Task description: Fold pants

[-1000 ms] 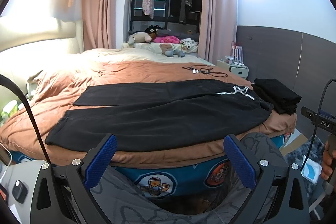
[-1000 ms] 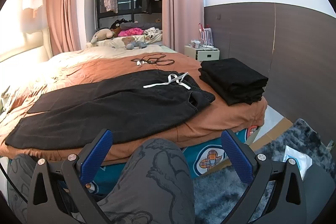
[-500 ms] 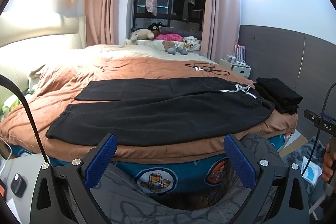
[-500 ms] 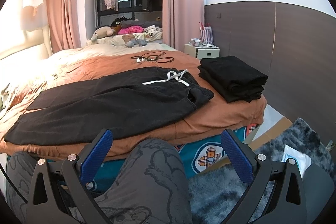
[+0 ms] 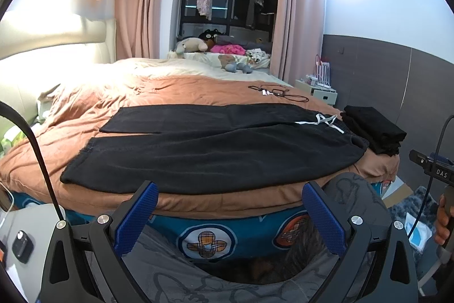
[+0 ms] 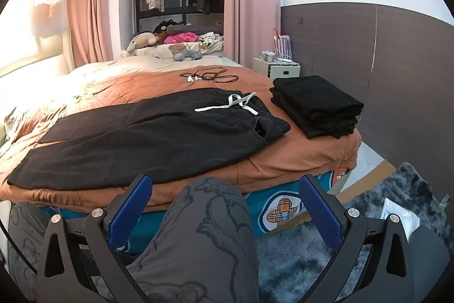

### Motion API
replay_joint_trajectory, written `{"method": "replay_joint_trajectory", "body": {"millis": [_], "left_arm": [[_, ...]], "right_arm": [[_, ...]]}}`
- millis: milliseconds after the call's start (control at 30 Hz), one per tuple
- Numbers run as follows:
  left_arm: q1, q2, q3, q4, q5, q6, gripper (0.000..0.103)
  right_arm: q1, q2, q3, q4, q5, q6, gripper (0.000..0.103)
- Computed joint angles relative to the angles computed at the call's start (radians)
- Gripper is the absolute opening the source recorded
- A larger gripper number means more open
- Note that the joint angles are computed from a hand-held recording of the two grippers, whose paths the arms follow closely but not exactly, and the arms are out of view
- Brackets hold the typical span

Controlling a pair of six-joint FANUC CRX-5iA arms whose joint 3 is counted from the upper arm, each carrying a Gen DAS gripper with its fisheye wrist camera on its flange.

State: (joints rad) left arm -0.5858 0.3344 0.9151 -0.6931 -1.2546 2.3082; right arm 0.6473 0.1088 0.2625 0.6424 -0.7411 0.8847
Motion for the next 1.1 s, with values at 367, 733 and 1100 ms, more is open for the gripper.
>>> {"method": "replay_joint_trajectory", "body": {"millis": [367, 733, 1100], "left_arm": [[0.051, 0.001, 0.020, 0.031, -0.018, -0.012, 0.102], [0.127, 0.007, 0.038, -0.002, -0.071, 0.019, 0.102], [0.229, 0.056, 0.073, 0.059, -0.167, -0.005, 0.102]], "right_arm": [[-0.018, 0.076, 0.115, -0.060, -0.043, 0.063, 0.103], [-0.036, 0.173, 0.275, -0.127, -0.102, 0.115, 0.103], [-0.066, 0.387, 0.632, -0.250, -0.272, 0.238, 0.103]]}}
